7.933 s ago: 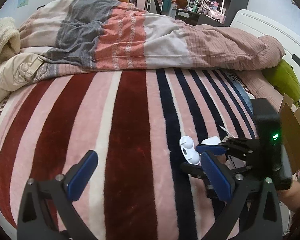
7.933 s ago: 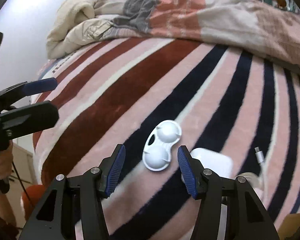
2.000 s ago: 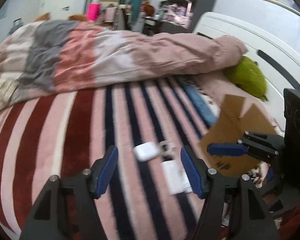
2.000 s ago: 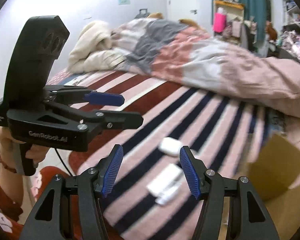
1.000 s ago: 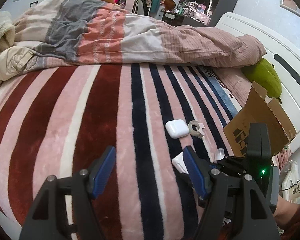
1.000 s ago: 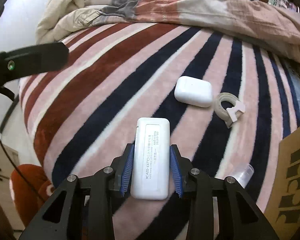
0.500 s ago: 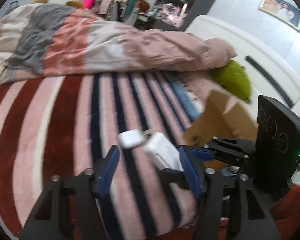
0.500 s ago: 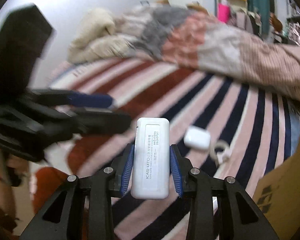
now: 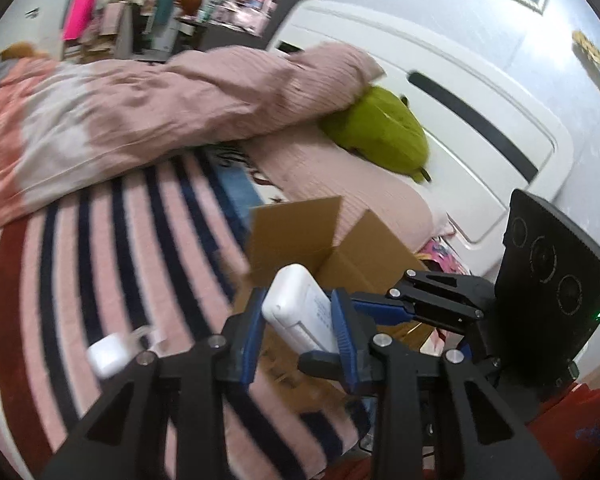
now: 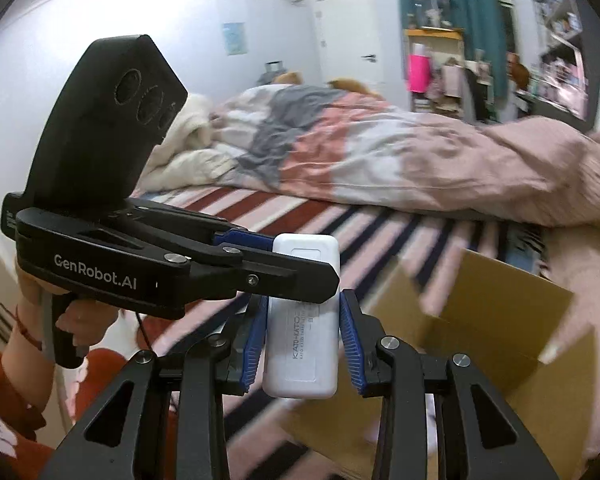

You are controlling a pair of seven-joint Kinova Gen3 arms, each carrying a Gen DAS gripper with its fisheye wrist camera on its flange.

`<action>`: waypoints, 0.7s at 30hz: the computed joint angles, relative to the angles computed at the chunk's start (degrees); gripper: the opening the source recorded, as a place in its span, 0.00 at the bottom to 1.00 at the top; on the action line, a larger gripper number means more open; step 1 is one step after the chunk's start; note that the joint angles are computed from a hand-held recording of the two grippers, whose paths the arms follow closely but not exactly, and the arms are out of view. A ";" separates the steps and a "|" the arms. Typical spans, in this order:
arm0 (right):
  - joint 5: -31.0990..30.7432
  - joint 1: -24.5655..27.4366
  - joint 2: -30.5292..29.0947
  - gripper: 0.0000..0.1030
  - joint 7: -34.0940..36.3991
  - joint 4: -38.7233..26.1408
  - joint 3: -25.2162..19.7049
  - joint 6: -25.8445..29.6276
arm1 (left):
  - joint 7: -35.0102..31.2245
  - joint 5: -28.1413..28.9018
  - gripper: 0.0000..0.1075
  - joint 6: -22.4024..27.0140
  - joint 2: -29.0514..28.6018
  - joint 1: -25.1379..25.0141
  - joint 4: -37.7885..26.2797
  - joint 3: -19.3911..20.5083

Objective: Organize rigid objects
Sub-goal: 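Carry the white power bank into the cardboard box and open the gripper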

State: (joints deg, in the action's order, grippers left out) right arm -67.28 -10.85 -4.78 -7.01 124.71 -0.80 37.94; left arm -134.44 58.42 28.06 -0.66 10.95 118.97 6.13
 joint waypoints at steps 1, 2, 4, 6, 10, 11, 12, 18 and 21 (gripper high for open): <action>0.99 1.04 -0.24 0.30 -0.66 -0.11 1.03 0.45 | 1.09 -1.04 0.26 -0.22 1.20 0.66 -1.29 0.77; 2.08 2.18 -0.23 0.30 -1.42 -0.45 2.15 1.44 | 2.83 -2.82 0.26 -0.10 3.18 1.46 -3.46 1.71; 3.02 4.25 0.35 0.30 -2.05 -1.29 3.99 3.78 | 6.00 -6.08 0.26 -0.69 5.19 2.39 -5.71 3.06; 4.27 6.29 1.17 0.30 -2.59 -2.02 4.92 5.05 | 9.41 -9.47 0.26 -0.52 7.75 3.10 -8.24 4.26; 8.24 8.91 2.35 0.30 -4.48 -3.08 4.84 5.44 | 12.96 -13.63 0.26 -0.13 11.01 3.14 -10.80 6.23; 9.25 9.39 2.87 0.30 -5.07 -3.46 4.75 5.69 | 14.22 -15.17 0.26 -0.16 11.69 3.46 -11.42 6.53; 10.08 9.77 3.39 0.30 -5.60 -3.79 4.55 5.72 | 15.03 -16.18 0.26 -0.12 12.11 3.44 -11.79 6.90; 14.17 10.89 4.54 0.30 -9.24 -4.70 3.06 4.86 | 22.38 -24.45 0.29 -1.44 12.83 5.54 -13.05 7.34; 15.81 10.88 3.73 0.30 -11.07 -4.20 2.58 3.69 | 24.95 -27.06 0.42 -3.15 11.34 5.56 -11.61 7.62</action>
State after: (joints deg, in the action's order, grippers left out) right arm -51.47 0.03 -1.06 -18.08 120.51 1.79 41.64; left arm -109.50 31.36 24.91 10.68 16.51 107.36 13.75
